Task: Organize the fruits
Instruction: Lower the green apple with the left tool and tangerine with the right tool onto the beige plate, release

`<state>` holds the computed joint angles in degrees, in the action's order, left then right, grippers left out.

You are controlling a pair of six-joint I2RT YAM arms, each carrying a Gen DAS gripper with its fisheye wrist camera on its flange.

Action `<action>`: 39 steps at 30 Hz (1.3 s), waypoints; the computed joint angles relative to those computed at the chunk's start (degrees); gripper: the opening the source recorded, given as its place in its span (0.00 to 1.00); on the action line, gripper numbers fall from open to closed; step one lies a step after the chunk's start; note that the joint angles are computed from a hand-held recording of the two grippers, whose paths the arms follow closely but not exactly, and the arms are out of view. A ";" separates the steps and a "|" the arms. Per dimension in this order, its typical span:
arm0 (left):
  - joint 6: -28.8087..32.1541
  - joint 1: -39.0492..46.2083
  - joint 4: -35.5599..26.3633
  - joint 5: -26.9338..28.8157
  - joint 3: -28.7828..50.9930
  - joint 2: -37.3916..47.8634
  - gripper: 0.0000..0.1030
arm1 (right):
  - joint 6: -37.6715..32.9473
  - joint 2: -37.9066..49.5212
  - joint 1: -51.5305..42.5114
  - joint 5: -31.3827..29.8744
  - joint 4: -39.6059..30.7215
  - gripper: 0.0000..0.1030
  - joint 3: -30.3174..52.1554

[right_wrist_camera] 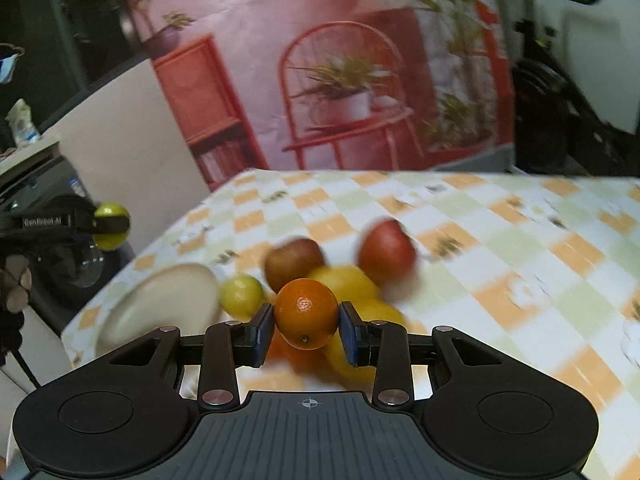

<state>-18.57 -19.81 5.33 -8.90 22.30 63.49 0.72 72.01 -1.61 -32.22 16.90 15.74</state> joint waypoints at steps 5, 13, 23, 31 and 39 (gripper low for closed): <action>10.28 13.28 -2.45 9.05 3.06 3.80 0.46 | 9.28 10.75 14.31 5.81 5.25 0.31 8.34; 13.01 22.59 2.70 19.71 3.89 17.86 0.46 | 6.74 28.25 28.77 16.22 0.20 0.31 25.41; 17.67 23.74 7.01 23.75 4.42 25.38 0.46 | 2.32 38.55 30.91 16.33 -4.62 0.31 36.65; 18.30 23.26 6.76 23.99 4.18 26.62 0.46 | 0.38 40.21 30.70 13.89 -5.13 0.31 37.19; 17.30 23.05 7.23 23.44 4.21 27.49 0.50 | -0.65 41.17 31.42 14.40 -3.32 0.34 36.25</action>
<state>-1.28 3.25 12.56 14.53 26.51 90.98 0.07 113.18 29.81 -17.82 13.58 51.98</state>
